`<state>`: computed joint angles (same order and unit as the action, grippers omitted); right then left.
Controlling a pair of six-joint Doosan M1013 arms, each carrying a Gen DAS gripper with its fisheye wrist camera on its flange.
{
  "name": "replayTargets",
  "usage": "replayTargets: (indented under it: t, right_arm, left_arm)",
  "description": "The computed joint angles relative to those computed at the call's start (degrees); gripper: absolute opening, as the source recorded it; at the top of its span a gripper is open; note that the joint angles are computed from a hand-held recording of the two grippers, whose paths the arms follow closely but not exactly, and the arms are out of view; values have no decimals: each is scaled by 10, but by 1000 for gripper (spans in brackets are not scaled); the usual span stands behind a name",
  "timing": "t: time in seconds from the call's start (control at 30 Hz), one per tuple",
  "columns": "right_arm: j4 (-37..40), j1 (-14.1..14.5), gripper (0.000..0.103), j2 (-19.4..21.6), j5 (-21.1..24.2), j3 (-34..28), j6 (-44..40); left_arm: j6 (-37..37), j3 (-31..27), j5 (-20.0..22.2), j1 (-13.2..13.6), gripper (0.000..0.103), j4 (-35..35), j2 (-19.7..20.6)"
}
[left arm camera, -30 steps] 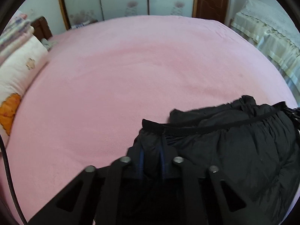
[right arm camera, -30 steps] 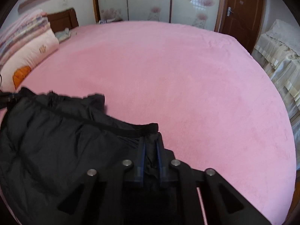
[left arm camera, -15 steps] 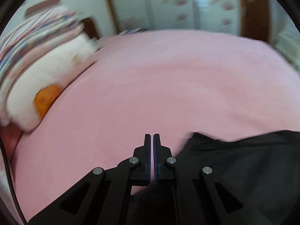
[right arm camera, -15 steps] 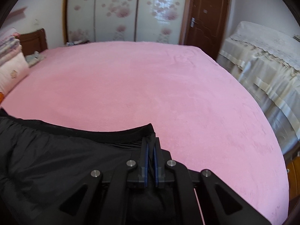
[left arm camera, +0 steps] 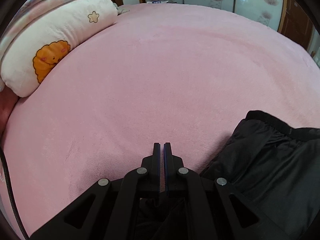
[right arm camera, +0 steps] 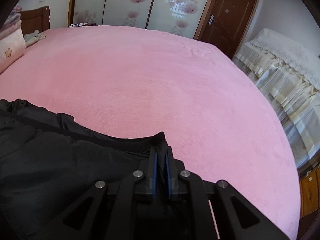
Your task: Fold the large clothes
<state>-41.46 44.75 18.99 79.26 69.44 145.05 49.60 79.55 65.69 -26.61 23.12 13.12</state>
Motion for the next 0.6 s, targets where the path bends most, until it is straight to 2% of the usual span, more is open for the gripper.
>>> replayTargets:
  t: [0.2, 0.4, 0.53, 0.6]
  right_arm:
    - [6, 0, 13, -30, -30, 15, 31]
    - [-19, 15, 14, -36, -31, -9, 48]
    - [18, 20, 14, -27, -54, -35, 59]
    - [48, 21, 14, -24, -82, -41, 65]
  left_arm:
    - [19, -10, -29, 1, 6, -15, -21]
    - [55, -32, -74, -30, 18, -36, -39]
    - [90, -52, -59, -58, 19, -59, -28]
    - [106, -60, -45, -74, 19, -71, -19]
